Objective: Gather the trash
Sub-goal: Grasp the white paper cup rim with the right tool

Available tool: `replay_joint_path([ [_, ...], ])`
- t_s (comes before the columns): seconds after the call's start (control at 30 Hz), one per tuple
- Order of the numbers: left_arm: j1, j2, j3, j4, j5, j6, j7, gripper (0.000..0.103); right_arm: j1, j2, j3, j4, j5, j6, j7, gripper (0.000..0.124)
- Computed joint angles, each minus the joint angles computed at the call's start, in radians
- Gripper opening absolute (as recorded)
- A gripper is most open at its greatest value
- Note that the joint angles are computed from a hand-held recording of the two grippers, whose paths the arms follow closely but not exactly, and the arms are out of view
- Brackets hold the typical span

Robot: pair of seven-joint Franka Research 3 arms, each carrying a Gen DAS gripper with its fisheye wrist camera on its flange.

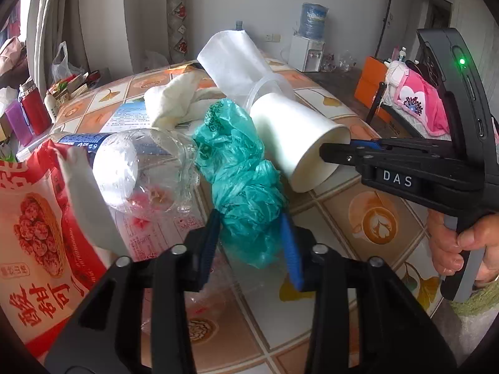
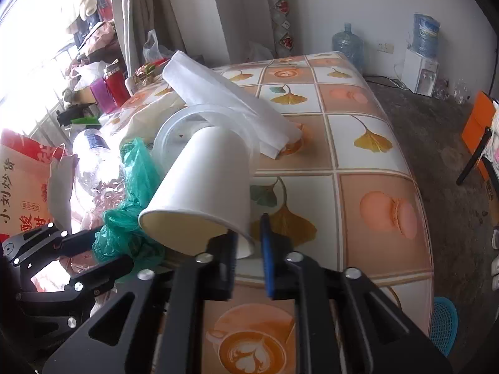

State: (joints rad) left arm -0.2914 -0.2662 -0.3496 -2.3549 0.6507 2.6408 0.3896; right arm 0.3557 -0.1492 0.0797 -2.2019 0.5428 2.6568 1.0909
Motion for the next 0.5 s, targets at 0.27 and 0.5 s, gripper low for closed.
replay_joint_path([
  [0.27,-0.009,-0.023,0.006,-0.018,-0.027,0.023,-0.003,0.028,-0.015,-0.054,0.000,-0.045,-0.058,0.000,0.055,0.005],
  [0.5,-0.014,-0.069,-0.009,-0.042,-0.057,0.043,-0.004,0.026,-0.020,-0.146,-0.008,-0.107,-0.081,-0.009,0.081,0.004],
])
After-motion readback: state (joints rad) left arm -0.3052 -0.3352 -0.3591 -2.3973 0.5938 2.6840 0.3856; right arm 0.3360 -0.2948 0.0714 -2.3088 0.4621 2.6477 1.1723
